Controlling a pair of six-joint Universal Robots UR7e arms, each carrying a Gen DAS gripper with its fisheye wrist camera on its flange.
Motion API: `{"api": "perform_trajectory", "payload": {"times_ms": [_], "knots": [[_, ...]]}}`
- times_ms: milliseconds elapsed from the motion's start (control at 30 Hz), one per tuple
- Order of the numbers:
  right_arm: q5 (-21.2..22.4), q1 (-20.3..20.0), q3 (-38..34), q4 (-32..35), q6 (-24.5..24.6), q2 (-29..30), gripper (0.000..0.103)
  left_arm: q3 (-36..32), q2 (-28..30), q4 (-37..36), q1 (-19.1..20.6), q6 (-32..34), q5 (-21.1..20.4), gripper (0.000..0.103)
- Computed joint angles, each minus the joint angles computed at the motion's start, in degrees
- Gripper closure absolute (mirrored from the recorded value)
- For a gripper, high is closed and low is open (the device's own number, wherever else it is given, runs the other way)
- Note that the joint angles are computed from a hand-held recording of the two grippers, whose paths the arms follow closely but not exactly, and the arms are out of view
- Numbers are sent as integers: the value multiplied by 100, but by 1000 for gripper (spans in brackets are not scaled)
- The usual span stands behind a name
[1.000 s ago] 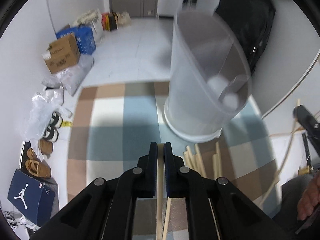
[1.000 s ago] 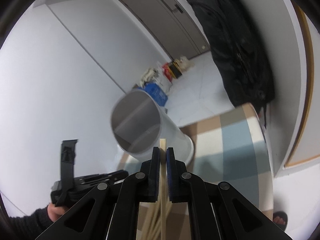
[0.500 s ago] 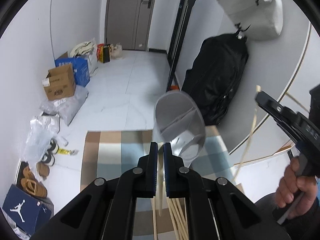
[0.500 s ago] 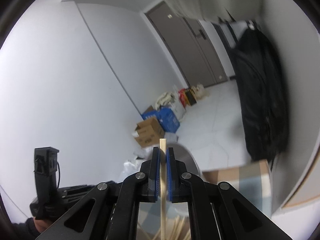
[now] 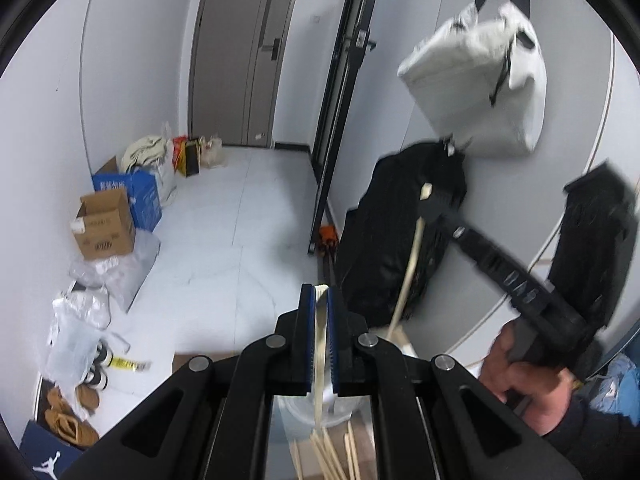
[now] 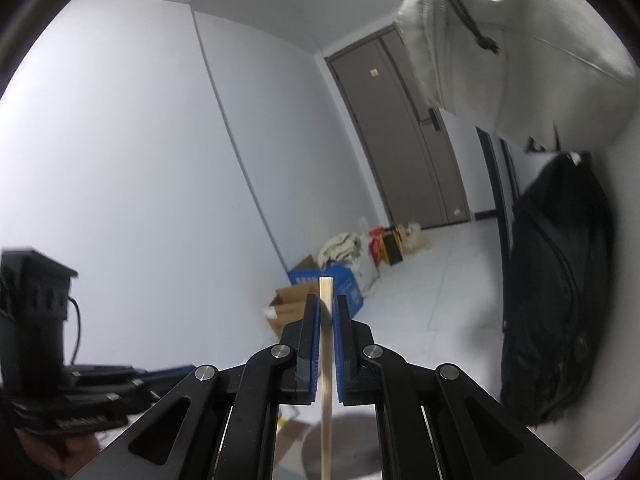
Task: Organize utensils
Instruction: 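Carry both chopsticks over the white holder and open both grippers to drop them in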
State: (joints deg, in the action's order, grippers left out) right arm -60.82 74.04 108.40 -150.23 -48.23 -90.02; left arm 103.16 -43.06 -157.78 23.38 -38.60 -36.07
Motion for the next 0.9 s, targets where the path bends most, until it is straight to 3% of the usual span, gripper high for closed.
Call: {"api": "perform_trajectory", "payload": {"times_ms": [233,433,567,700,900], "knots": [[-105,252,-207,-764,132,598,97,-219,287,-794,239,704,100,101],[-189,218,-214,-1331,248,991,97,-214,582,-1434,388,1122,299,101],[-90,113,-170,-1528,282,1130,97,-176,656,-1664,454,1151,279,101],[89,-20,74,-1744,3,1124,97,-178,666,-1690,489,1038,224,101],[164,-155,173,-1528,-201,1004,97,-181,720,-1616,523,990,-22,101]]}}
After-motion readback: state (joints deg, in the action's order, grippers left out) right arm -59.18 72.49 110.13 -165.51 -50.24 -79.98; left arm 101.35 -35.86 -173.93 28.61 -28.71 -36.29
